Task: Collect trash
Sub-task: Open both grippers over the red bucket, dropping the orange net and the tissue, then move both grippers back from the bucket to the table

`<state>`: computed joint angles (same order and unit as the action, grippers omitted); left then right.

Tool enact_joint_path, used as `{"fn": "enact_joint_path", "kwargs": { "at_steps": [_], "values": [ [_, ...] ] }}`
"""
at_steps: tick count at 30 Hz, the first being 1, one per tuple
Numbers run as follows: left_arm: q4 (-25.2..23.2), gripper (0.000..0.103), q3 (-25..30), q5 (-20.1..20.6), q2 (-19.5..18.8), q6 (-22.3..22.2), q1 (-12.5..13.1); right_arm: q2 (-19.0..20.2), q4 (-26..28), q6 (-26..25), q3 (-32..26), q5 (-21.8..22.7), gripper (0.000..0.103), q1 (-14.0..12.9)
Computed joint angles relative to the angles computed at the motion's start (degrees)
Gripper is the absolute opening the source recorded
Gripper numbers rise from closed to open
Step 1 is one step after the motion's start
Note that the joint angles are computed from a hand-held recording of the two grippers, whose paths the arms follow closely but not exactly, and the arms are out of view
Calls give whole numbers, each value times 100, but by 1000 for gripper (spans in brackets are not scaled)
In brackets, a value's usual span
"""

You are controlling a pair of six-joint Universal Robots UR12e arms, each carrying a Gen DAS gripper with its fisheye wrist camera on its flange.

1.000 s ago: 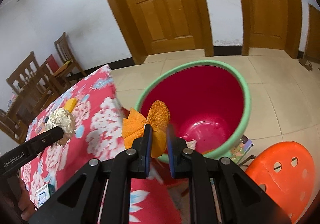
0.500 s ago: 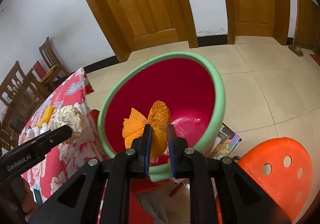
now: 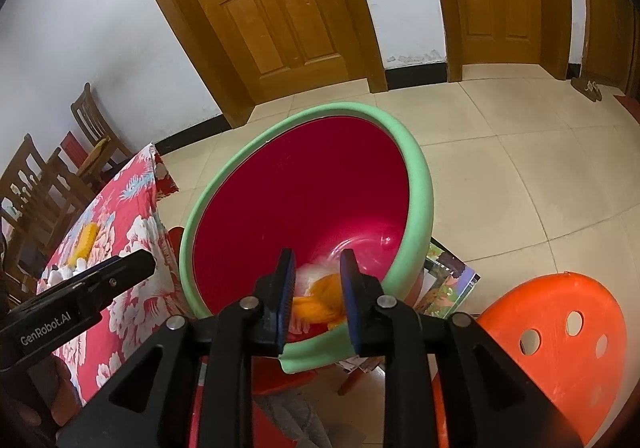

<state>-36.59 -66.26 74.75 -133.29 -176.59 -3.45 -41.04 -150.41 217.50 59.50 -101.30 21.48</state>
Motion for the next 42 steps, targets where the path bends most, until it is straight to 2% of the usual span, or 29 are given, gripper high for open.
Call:
{"fn": "enact_joint_path", "kwargs": {
  "at_steps": [8,12,18,29,42],
  "values": [
    [121,58,-108,2,76,-101,46,-47,-110,8,58,-38,29,29],
    [219,58,-221,19,152,-197,84,-63,-186,1,66,-19,40,59],
    [450,58,-437,95,300,-418,176,-46,-252,-76,7,64,49,110],
    [785,58,-871,283,592,-685,359,30,-270,-247,-187,256,55,243],
    [1125,58,-1548,530,1023,-1010,630,119,-214,-571,-404,514,56,421]
  ]
}}
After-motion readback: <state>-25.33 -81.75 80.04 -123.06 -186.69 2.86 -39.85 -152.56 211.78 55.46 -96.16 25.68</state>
